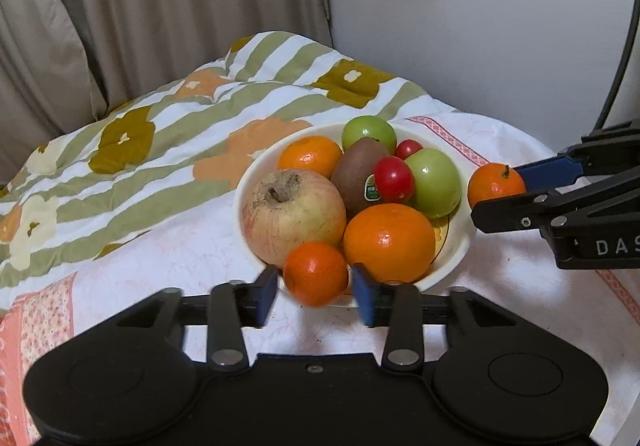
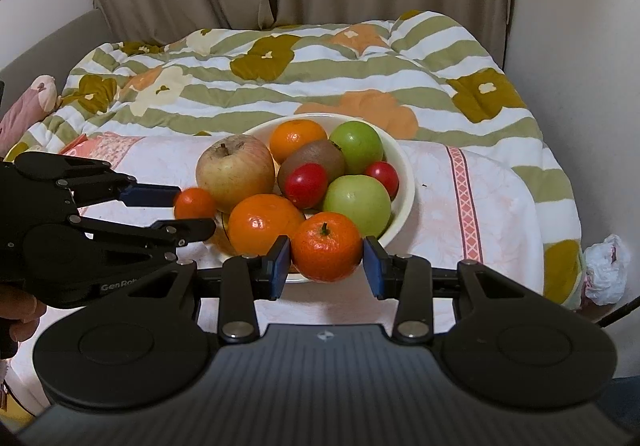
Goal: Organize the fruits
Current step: 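Lower the mandarin into the bowl with the left tool while the right tool places its mandarin, then open both tools and withdraw from the bowl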
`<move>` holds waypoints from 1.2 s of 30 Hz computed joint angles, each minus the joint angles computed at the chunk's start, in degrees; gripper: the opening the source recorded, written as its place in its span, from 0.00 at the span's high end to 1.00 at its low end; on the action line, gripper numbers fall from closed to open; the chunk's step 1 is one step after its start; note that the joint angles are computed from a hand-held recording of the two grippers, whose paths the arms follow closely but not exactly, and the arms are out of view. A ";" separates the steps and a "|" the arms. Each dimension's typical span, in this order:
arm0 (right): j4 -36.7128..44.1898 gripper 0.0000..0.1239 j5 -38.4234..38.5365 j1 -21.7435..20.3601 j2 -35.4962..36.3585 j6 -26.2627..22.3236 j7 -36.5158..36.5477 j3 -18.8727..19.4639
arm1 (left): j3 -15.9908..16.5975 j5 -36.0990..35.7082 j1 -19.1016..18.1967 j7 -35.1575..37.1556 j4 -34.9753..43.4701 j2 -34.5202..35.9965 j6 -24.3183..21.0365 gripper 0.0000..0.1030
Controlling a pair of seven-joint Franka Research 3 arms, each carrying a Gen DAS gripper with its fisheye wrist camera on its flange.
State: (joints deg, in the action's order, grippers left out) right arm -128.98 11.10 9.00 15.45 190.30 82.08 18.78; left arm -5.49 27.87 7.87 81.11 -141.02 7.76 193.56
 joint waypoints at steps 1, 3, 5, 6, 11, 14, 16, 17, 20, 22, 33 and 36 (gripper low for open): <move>-0.01 0.56 -0.29 -0.89 0.00 -0.04 0.00 0.82 | -2.79 2.84 3.45 -2.70 0.03 -0.08 0.31 0.35; -0.14 0.56 -0.56 -1.78 -0.17 -0.09 0.07 1.66 | -7.46 9.58 9.60 -9.20 0.22 -0.44 0.80 0.30; -0.05 0.56 -0.75 -2.08 -0.13 -0.16 0.07 1.86 | -7.26 12.02 9.96 -12.17 -0.36 -1.67 0.90 0.30; -0.15 0.56 -0.72 -1.71 -0.28 -0.16 0.02 1.52 | -5.97 11.37 8.61 -12.04 -1.05 -2.56 0.92 0.29; 0.03 0.56 -0.54 2.18 -0.55 -0.05 -0.98 -2.15 | -1.38 4.64 3.75 -9.16 -5.47 -7.33 2.02 0.15; 0.86 0.56 -1.25 0.91 0.25 -0.05 -1.93 -0.87 | -0.02 0.49 2.03 -7.72 -7.69 -9.86 1.97 0.15; 1.59 0.56 -2.17 -1.31 1.30 0.13 -2.48 1.28 | -0.88 -5.72 1.83 -3.83 -9.10 -11.10 1.80 0.15; 1.89 0.56 -2.38 -0.78 1.71 0.35 -2.96 0.71 | -0.70 -7.14 1.44 -3.20 -9.53 -11.54 1.65 0.15; 2.54 0.56 -2.30 3.25 2.58 0.65 -4.90 -3.23 | -4.06 -15.87 3.02 2.66 -10.99 -12.78 1.20 0.15; 3.02 0.56 -3.36 -0.33 3.52 0.34 -5.26 0.15 | -7.00 -22.06 4.55 6.98 -11.69 -13.23 1.35 0.15; 3.74 0.47 -8.34 -6.07 6.96 2.92 -7.56 5.08 | -17.34 -49.44 7.80 24.68 -12.29 -13.23 2.20 0.15; 2.53 0.43 -9.04 -5.42 6.26 4.55 -6.68 4.25 | -18.26 -53.66 7.51 27.37 -12.75 -13.94 2.52 0.15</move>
